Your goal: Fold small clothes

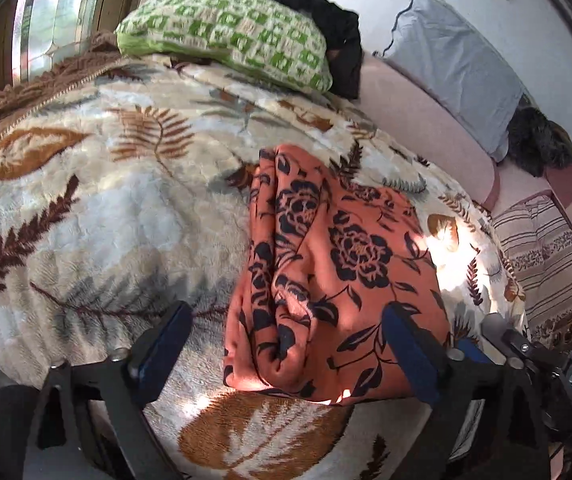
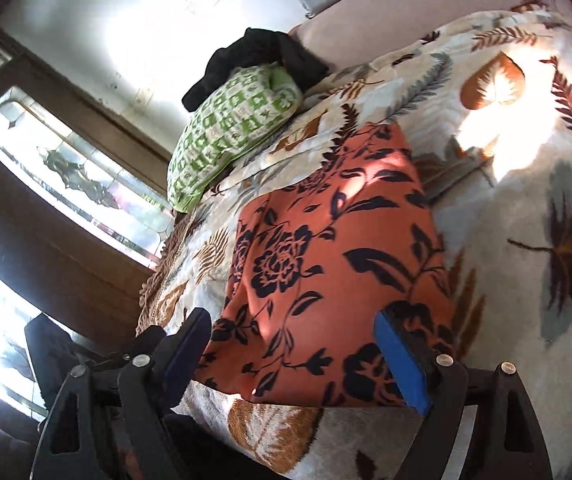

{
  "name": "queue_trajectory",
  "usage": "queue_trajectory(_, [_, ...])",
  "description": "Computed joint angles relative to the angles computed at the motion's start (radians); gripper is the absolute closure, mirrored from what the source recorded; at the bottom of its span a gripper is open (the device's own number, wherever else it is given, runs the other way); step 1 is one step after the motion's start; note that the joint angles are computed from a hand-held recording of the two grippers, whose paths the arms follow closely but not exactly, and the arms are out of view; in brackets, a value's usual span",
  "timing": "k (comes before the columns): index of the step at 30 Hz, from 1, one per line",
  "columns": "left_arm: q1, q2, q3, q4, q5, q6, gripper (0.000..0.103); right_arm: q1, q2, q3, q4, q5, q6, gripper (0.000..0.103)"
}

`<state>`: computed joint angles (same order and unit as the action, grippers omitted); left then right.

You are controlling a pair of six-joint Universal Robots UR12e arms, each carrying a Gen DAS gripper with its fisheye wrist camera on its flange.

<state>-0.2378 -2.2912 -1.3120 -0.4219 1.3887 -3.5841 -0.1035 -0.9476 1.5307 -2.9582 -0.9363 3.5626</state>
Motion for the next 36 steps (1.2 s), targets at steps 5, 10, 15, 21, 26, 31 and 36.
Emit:
queue_trajectory(5, [0.054,-0.039,-0.022,-0.041,-0.229,-0.216,0.084,-0.029,0.005,0.021,-0.008,0.044,0.023,0.017])
queue_trajectory(10, [0.038,-0.024,-0.015,-0.079,-0.167,-0.164,0.081,-0.047,0.029,0.018,0.012,0.091,0.055,0.017])
queue_trajectory(15, [-0.038,0.003,0.032,-0.114,0.154,0.049,0.050,-0.064,0.038,0.020,-0.017,0.132,0.079,0.017])
queue_trajectory(21, [-0.064,-0.062,0.172,-0.048,0.236,0.233,0.034,-0.085,0.048,0.020,-0.068,0.160,0.153,0.017])
queue_trajectory(26, [-0.072,-0.180,0.363,-0.258,0.303,0.269,0.034,-0.100,0.073,-0.037,-0.001,0.191,0.141,0.017])
queue_trajectory(31, [-0.049,-0.185,0.325,-0.262,0.233,0.193,0.028,-0.100,0.166,-0.216,0.288,0.255,0.087,0.016])
queue_trajectory(36, [-0.042,-0.185,0.307,-0.233,0.209,0.181,0.025,-0.074,0.200,-0.300,0.419,0.263,-0.011,0.035])
